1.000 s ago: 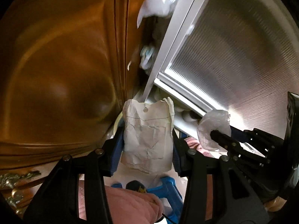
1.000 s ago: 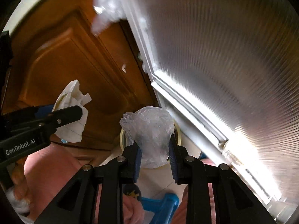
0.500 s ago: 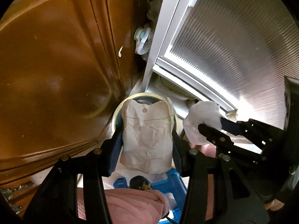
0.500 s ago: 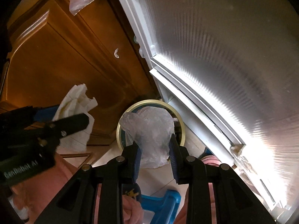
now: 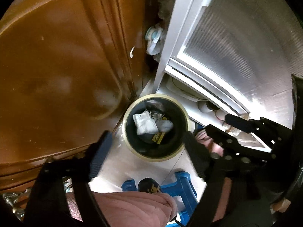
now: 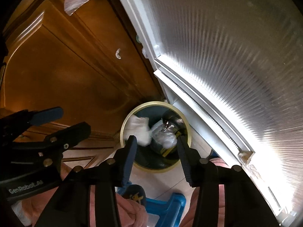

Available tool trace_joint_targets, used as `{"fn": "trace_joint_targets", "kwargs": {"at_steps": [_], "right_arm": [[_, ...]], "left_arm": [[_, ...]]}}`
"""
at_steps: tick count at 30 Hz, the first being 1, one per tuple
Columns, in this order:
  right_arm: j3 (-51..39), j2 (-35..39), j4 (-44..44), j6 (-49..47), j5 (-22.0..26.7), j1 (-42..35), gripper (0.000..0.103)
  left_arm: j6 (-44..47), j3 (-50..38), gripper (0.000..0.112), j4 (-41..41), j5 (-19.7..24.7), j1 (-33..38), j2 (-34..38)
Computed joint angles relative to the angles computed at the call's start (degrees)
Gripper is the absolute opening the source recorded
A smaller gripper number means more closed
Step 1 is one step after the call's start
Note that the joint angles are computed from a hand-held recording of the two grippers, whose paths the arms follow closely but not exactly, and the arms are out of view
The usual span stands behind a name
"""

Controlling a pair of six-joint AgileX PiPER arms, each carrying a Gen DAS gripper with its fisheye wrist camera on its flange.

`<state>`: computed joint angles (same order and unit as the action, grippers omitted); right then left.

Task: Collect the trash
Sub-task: 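Raise both grippers from the bin back toward the counter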

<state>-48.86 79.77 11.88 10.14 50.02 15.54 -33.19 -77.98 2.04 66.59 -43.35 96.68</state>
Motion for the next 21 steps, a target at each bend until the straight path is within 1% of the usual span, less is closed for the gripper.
{"fn": "trace_joint_targets", "kwargs": {"at_steps": [4,10,12,21], "right_arm": [[0.9,-0.6,0.9,-0.7,-0.4,-0.9,0.054],[1.4,-2.7,0.7,0.2,1.1,-1.3,0.054],[1.6,-2.8,0.8,0.7,0.8,-0.9,0.054],[1.4,-7.7,0.3,3.0,4.8,0.1,0.054]], "left_arm": [[1.2,0.2,0.085,-1.5,0.3,1.1,-0.4],[0.6,-0.6,0.085,-0.1,0.2,-0.4,-1.2],[0.6,-1.2,0.085,0.3,0.6,-0.9,-1.7],[0.2,-4.6,0.085,1.0,2.9,-2.9,-4.3]]}}
